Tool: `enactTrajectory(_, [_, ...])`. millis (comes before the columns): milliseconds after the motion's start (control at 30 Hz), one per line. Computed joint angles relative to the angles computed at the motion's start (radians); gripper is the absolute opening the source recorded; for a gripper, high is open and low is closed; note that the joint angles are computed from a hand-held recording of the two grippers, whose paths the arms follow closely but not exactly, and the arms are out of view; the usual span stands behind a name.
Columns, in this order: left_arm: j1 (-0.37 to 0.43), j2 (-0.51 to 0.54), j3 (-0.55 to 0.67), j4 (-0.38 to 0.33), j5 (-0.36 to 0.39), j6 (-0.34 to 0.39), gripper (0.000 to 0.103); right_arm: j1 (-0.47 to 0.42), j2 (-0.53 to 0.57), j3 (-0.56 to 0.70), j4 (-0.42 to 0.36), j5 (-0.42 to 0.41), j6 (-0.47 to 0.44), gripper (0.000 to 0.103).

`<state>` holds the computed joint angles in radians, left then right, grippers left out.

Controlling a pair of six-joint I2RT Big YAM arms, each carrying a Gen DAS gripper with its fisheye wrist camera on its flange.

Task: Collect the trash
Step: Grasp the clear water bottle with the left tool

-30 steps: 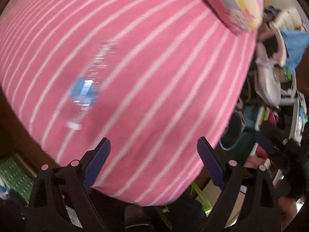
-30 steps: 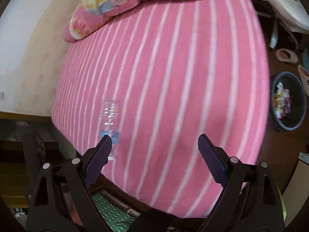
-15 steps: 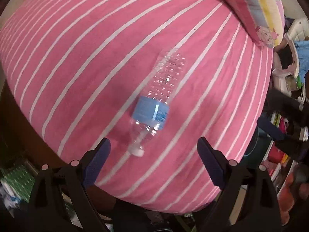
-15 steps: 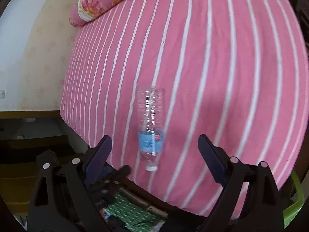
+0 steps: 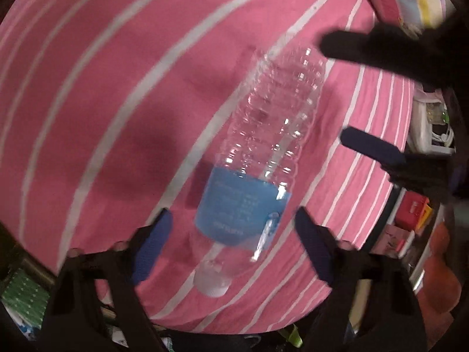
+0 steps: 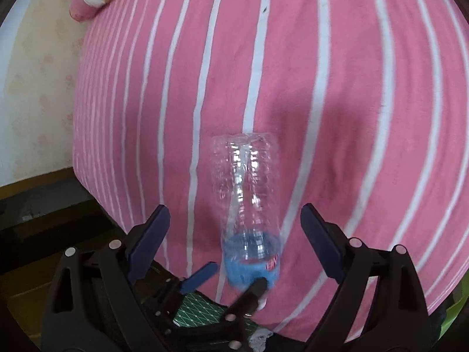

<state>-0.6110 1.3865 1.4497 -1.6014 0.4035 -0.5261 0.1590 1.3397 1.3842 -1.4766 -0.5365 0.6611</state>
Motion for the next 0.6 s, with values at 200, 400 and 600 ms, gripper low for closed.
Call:
enactTrajectory(200, [0.005, 0.026, -0.025, 0.032, 0.078, 0.031, 0.065, 0.019, 0.074, -0.018, -0.019, -0.035, -0.04, 0.087])
enactTrajectory(400, [0.001, 0.004, -0.007, 0.039, 0.067, 0.021, 0.061, -0.005, 0.048, -0.014, -0.023, -0.064, -0.094, 0.063])
enactTrajectory(600, [-0.047, 0.002, 0.113, 0.0, 0.037, 0.0, 0.061, -0.045, -0.019, 0.066, -0.083, -0.058, -0.136, 0.063])
